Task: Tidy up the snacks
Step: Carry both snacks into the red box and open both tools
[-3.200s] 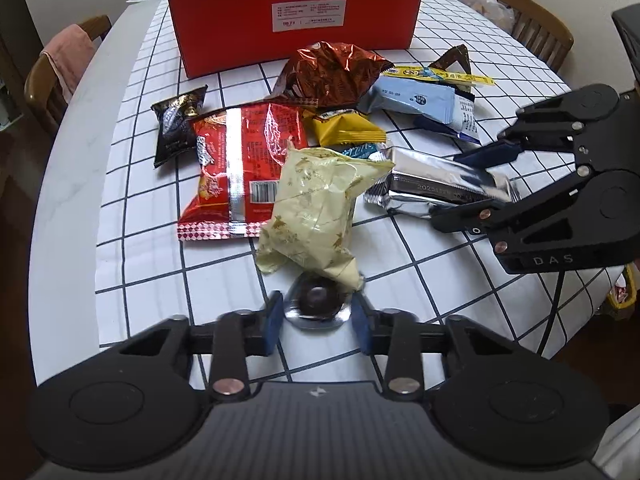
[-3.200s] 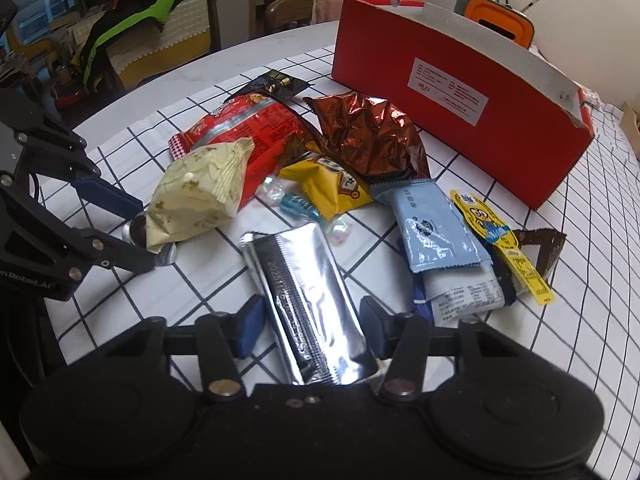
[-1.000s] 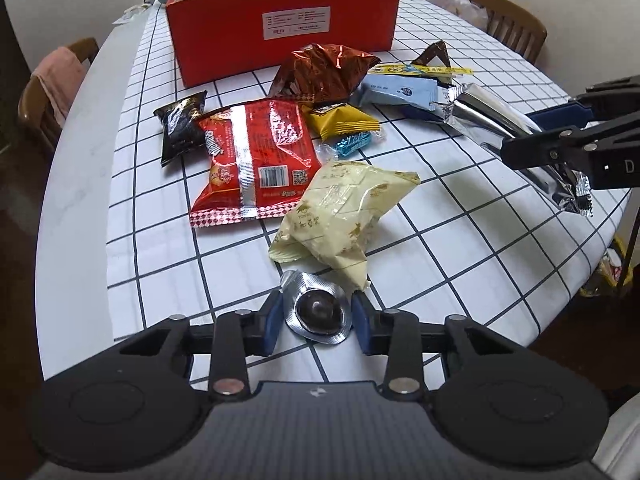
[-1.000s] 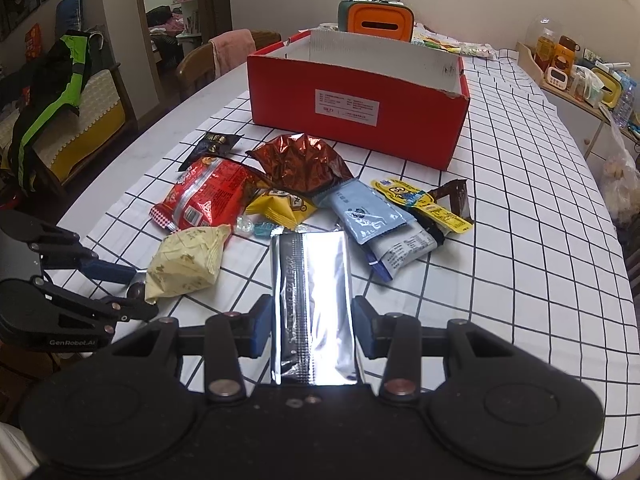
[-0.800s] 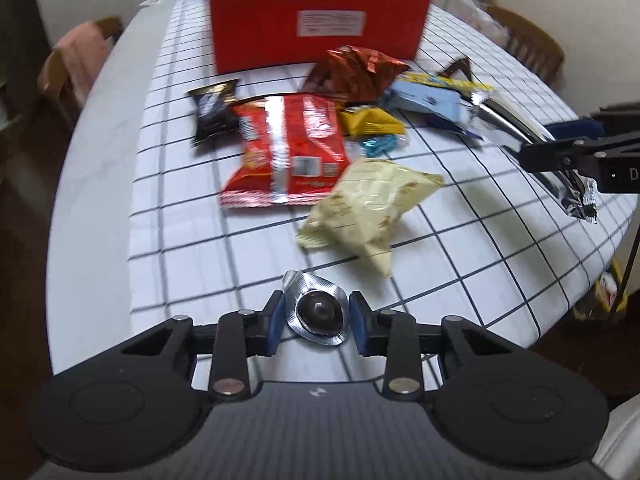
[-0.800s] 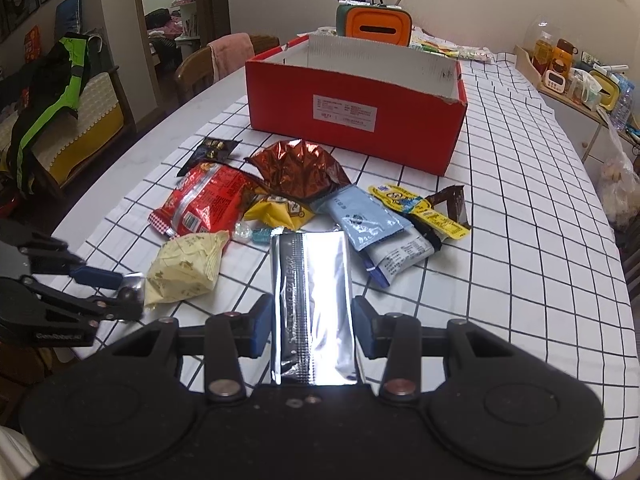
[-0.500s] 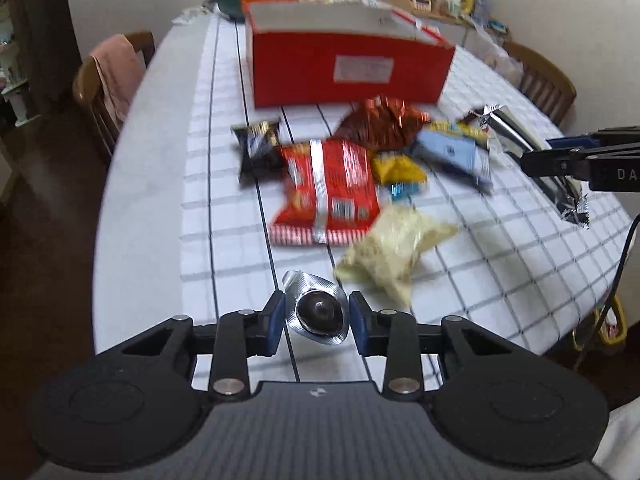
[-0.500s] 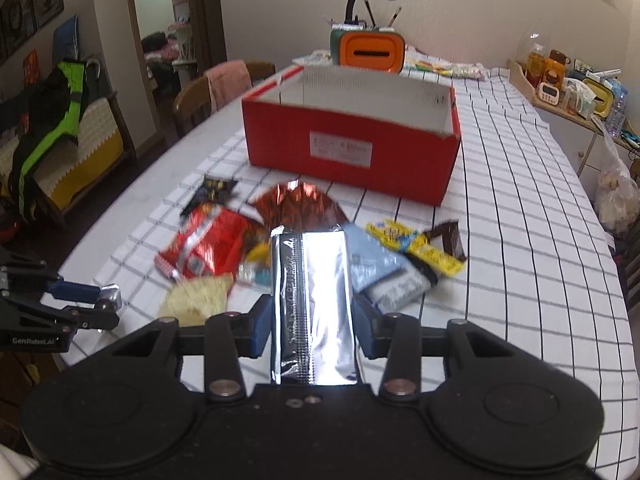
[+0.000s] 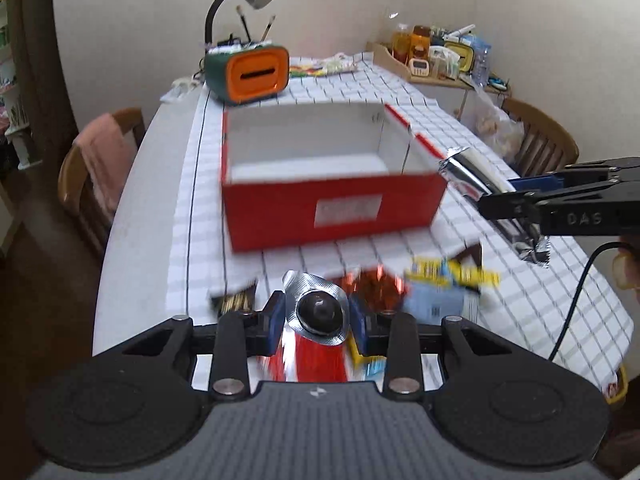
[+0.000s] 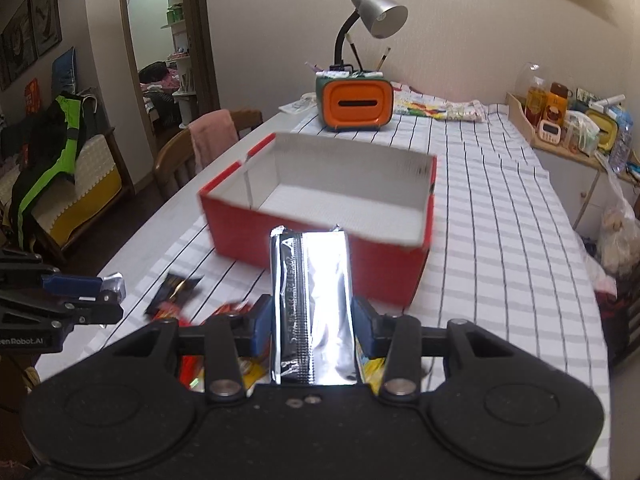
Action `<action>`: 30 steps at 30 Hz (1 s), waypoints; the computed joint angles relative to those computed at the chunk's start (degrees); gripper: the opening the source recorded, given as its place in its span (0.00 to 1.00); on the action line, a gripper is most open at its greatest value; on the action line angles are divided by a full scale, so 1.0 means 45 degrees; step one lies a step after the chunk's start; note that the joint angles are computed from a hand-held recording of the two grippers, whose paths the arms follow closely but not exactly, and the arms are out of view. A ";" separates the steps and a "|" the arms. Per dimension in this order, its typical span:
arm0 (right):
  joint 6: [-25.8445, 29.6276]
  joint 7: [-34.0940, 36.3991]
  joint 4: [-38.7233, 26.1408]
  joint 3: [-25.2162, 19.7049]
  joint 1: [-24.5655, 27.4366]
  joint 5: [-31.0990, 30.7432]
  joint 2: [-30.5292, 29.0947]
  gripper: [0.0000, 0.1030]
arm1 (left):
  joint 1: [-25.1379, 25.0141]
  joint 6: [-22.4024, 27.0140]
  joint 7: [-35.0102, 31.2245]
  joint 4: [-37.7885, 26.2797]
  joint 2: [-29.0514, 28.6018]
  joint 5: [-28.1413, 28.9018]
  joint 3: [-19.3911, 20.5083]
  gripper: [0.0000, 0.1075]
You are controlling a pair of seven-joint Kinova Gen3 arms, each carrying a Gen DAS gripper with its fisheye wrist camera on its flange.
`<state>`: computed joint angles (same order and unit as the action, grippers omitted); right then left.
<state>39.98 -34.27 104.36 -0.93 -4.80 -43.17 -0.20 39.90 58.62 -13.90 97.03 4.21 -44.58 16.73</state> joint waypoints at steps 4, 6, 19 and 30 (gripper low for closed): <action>0.0307 -0.0136 -0.1580 -0.0147 0.0230 0.0171 0.1336 0.41 | -0.0487 -0.0090 -0.1311 -0.1569 0.1011 0.0372 -0.0551 0.31; 0.0366 -0.0416 -0.2386 -0.0393 0.0357 0.0497 0.1987 0.41 | -0.0631 -0.0152 -0.1991 -0.2338 0.1493 0.0574 -0.0923 0.31; 0.1573 -0.2542 -0.6921 -0.1599 0.0026 0.3890 0.5699 0.41 | -0.1906 0.1007 -0.5819 -0.7579 0.5230 0.3643 -0.2924 0.31; 0.2355 -0.3653 -0.8450 -0.1767 -0.0823 0.6076 0.7153 0.41 | -0.2179 0.3388 -0.7598 -1.0552 0.7478 0.5545 -0.3807 0.32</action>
